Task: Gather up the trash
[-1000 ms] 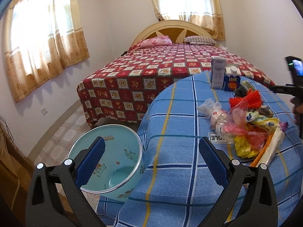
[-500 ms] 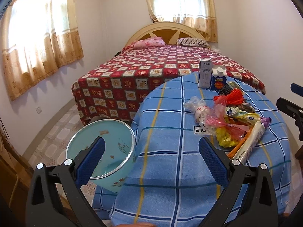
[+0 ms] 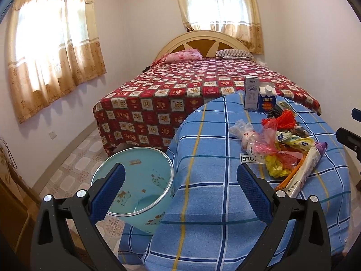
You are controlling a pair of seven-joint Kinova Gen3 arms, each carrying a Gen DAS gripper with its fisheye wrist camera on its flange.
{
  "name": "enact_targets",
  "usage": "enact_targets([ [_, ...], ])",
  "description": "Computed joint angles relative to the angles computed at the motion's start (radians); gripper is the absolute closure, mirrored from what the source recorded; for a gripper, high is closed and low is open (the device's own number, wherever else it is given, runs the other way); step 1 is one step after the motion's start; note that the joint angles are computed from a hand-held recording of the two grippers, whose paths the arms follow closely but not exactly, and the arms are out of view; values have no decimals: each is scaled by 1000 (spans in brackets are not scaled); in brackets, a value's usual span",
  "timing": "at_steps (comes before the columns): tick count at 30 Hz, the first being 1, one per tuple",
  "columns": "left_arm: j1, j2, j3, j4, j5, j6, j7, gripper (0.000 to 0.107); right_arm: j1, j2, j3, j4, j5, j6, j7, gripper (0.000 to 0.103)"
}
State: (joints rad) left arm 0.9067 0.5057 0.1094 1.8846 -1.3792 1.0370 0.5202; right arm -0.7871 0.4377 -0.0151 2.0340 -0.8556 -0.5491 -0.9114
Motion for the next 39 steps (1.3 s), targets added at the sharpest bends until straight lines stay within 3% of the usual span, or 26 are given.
enact_targets([
  [39,1,-8,16,18,-14,71,23,10,5,20,1,22,78,-14,-73,5],
])
